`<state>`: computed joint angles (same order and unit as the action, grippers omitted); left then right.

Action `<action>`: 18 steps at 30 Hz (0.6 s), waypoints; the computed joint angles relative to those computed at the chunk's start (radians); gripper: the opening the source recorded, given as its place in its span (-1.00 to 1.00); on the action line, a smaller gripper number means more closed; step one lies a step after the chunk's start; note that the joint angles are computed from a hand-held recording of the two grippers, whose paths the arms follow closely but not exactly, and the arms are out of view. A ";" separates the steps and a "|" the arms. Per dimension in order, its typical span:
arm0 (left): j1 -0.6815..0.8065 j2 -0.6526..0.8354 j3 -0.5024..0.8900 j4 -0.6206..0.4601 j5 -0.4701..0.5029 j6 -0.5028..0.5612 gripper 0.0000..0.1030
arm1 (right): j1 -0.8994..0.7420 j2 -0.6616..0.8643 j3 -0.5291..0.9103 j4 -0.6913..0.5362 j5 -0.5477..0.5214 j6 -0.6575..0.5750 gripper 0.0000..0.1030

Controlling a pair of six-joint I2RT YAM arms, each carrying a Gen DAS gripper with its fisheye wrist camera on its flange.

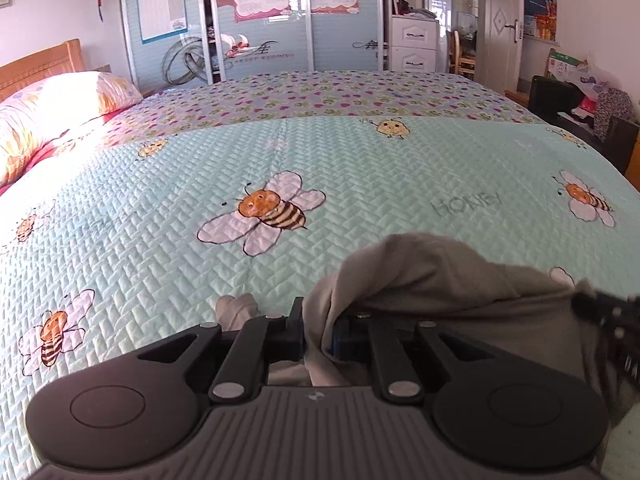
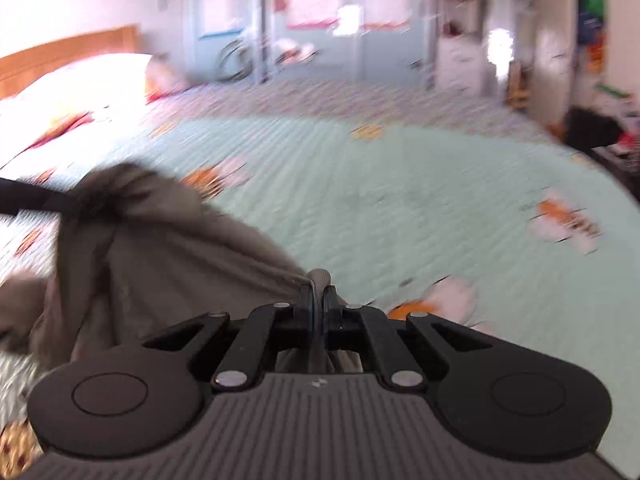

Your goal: Fold clothes

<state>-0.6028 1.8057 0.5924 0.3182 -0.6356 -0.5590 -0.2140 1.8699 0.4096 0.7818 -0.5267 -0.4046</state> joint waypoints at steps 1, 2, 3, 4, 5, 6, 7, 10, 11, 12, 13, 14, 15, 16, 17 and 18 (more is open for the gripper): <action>-0.020 -0.003 -0.013 -0.017 -0.004 -0.014 -0.66 | -0.014 -0.016 -0.005 0.011 0.029 -0.001 -0.92; -0.041 -0.006 -0.024 -0.036 -0.007 -0.029 -0.56 | -0.033 -0.021 -0.006 0.002 0.038 -0.008 -0.90; -0.063 -0.007 -0.038 -0.048 -0.004 -0.042 -0.52 | -0.062 -0.027 0.011 -0.063 0.015 -0.030 -0.90; -0.085 -0.008 -0.052 -0.059 -0.001 -0.056 -0.46 | -0.091 -0.030 0.026 -0.122 -0.006 -0.052 -0.90; -0.101 -0.012 -0.072 -0.056 0.007 -0.068 -0.39 | -0.123 -0.030 0.030 -0.164 -0.028 -0.070 -0.90; -0.120 -0.023 -0.102 -0.045 0.019 -0.086 -0.33 | -0.153 -0.030 0.033 -0.200 -0.046 -0.089 -0.90; -0.132 -0.045 -0.142 -0.015 0.039 -0.101 -0.20 | -0.181 -0.030 0.026 -0.211 -0.054 -0.100 -0.90; -0.174 -0.117 -0.241 0.038 0.077 -0.141 0.07 | -0.249 -0.031 0.022 -0.282 -0.070 -0.158 -0.90; -0.189 -0.135 -0.244 0.011 0.072 -0.154 0.08 | -0.267 -0.036 0.038 -0.350 -0.084 -0.199 -0.90; -0.196 -0.155 -0.247 -0.004 0.071 -0.149 0.08 | -0.296 -0.045 0.053 -0.432 -0.122 -0.245 -0.84; -0.197 -0.190 -0.258 -0.012 0.079 -0.136 0.08 | -0.334 -0.050 0.072 -0.519 -0.182 -0.291 -0.79; -0.197 -0.226 -0.268 -0.022 0.088 -0.123 0.08 | -0.369 -0.049 0.098 -0.616 -0.238 -0.349 -0.75; -0.186 -0.274 -0.288 -0.015 0.126 -0.094 0.08 | -0.393 -0.040 0.134 -0.716 -0.284 -0.418 -0.66; -0.170 -0.318 -0.308 0.000 0.168 -0.068 0.09 | -0.408 -0.029 0.167 -0.789 -0.303 -0.477 -0.53; -0.150 -0.355 -0.314 0.001 0.220 -0.035 0.11 | -0.421 -0.027 0.171 -0.822 -0.311 -0.519 -0.49; -0.129 -0.390 -0.318 -0.002 0.274 -0.005 0.12 | -0.434 -0.021 0.178 -0.855 -0.318 -0.558 -0.43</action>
<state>-0.7319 1.4155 0.2743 0.3162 -0.3612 -0.5640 -0.6476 1.8491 0.5872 -0.0733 -0.8449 -0.9630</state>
